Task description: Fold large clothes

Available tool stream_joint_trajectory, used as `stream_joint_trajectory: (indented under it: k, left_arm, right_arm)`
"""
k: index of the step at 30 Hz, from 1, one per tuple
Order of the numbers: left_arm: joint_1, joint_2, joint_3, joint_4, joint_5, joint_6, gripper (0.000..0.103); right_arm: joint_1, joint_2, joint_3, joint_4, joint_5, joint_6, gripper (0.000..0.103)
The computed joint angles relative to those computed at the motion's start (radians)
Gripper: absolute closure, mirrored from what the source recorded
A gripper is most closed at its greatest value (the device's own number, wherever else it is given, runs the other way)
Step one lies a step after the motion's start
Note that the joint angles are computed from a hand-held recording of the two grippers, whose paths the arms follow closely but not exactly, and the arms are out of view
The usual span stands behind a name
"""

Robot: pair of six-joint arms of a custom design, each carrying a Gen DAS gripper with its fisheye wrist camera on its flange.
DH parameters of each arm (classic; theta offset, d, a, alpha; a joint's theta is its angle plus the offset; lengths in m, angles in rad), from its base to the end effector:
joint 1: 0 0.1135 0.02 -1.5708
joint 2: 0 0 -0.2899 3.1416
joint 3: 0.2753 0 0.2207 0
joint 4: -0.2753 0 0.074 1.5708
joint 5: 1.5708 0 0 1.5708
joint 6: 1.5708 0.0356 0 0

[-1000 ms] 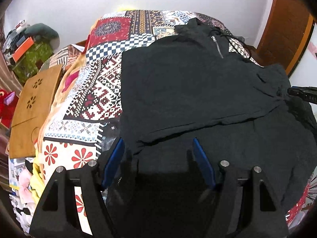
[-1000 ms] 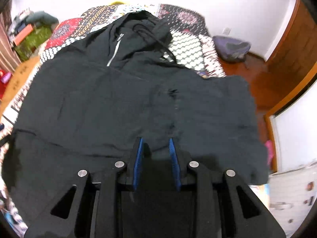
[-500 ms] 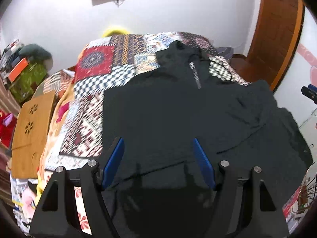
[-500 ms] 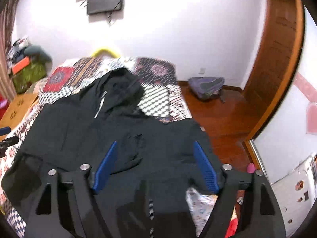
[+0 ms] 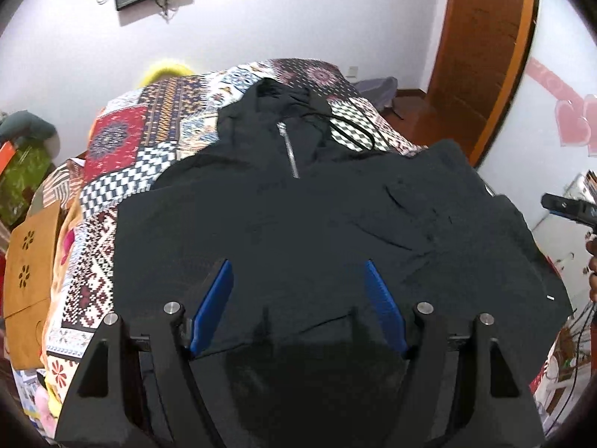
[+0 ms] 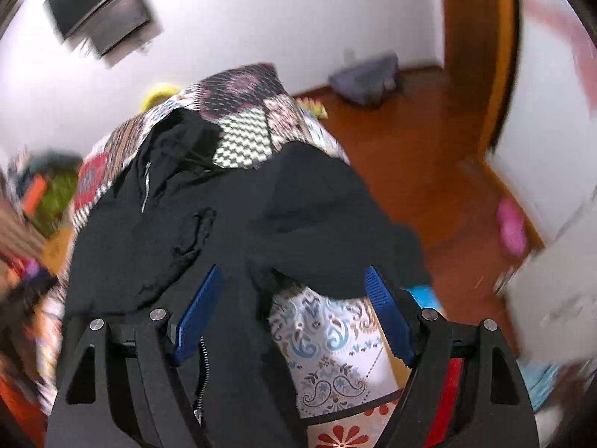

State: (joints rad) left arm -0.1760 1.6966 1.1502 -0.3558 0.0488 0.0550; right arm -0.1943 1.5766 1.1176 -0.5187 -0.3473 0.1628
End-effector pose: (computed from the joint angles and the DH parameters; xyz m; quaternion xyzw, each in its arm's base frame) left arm 0.3314 -0.0607 0.2560 0.1168 0.9371 -0.0428 0.3260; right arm 0.2955 -0.0458 0.2740 0.1176 0.9360 0.1607 0.2904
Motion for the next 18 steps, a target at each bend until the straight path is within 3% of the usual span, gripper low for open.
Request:
stream_joint_trajectory:
  k: [9, 18]
  left_arm:
    - [0.01, 0.033, -0.019, 0.016, -0.015, -0.001, 0.031]
    - [0.045, 0.072, -0.025, 0.025, -0.018, -0.014, 0.031]
  right_arm:
    - [-0.155, 0.196, -0.043, 0.1, -0.186, 0.209, 0.027]
    - [-0.18, 0.322, 0.017, 0.185, -0.217, 0.347, 0.029]
